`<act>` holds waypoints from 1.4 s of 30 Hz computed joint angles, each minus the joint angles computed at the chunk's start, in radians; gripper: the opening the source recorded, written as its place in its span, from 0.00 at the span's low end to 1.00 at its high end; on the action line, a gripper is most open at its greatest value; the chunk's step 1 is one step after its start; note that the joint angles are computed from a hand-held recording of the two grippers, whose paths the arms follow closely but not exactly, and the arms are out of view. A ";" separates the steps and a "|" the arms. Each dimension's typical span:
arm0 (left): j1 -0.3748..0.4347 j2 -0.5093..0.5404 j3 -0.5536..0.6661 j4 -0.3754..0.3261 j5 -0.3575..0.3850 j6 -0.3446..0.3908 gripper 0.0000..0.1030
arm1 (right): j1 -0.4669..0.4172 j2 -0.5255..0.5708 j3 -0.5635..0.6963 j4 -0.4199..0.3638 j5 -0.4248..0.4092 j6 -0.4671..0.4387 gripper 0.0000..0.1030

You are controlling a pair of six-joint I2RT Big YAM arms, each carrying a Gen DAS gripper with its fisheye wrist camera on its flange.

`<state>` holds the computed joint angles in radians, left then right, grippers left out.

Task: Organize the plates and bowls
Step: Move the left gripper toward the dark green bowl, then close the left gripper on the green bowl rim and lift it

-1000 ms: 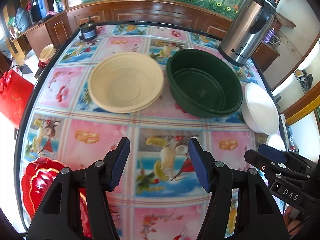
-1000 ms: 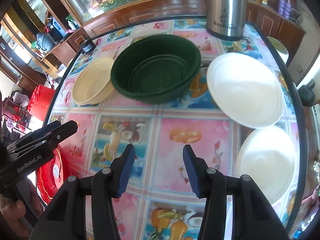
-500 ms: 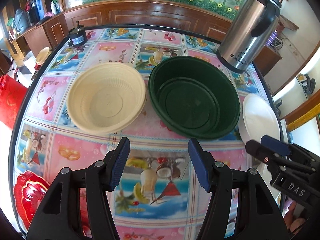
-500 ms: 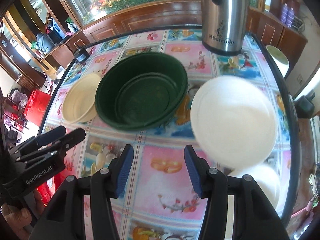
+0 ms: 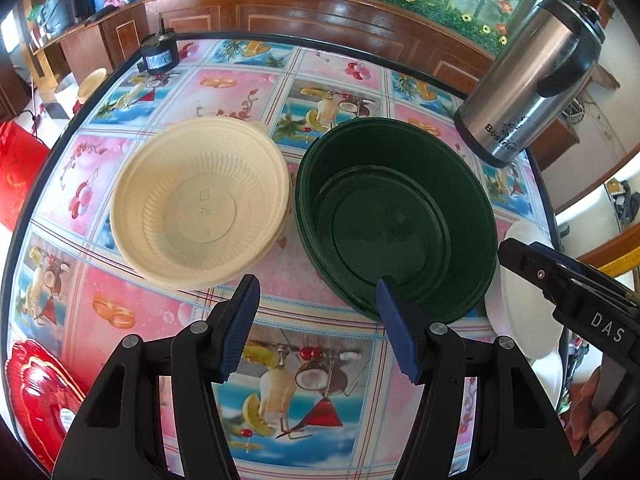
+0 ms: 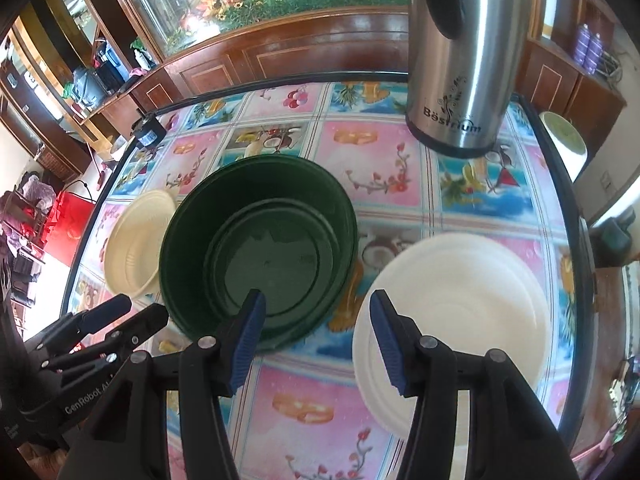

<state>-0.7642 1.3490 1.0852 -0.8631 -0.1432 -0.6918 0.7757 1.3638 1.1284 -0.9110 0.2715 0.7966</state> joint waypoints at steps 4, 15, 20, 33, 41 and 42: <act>0.001 0.018 0.012 0.001 0.005 -0.005 0.59 | -0.019 0.005 0.005 0.011 -0.008 -0.022 0.53; -0.002 0.066 0.043 0.004 0.018 -0.026 0.59 | -0.082 0.035 0.029 0.025 -0.035 -0.092 0.53; -0.001 0.080 0.048 0.004 0.034 -0.050 0.59 | -0.122 0.075 0.055 0.028 -0.075 -0.146 0.53; -0.002 0.131 0.077 -0.008 0.044 -0.091 0.59 | -0.188 0.183 0.109 0.037 -0.151 -0.263 0.53; -0.003 0.155 0.090 -0.010 0.054 -0.093 0.59 | -0.195 0.183 0.100 0.054 -0.199 -0.252 0.14; -0.003 0.155 0.089 -0.007 0.055 -0.088 0.59 | -0.194 0.179 0.096 0.057 -0.199 -0.250 0.14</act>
<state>-0.7677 1.5035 1.1742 -0.8700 -0.0880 -0.7800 0.5817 1.5430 1.2248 -0.8538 0.0727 0.5471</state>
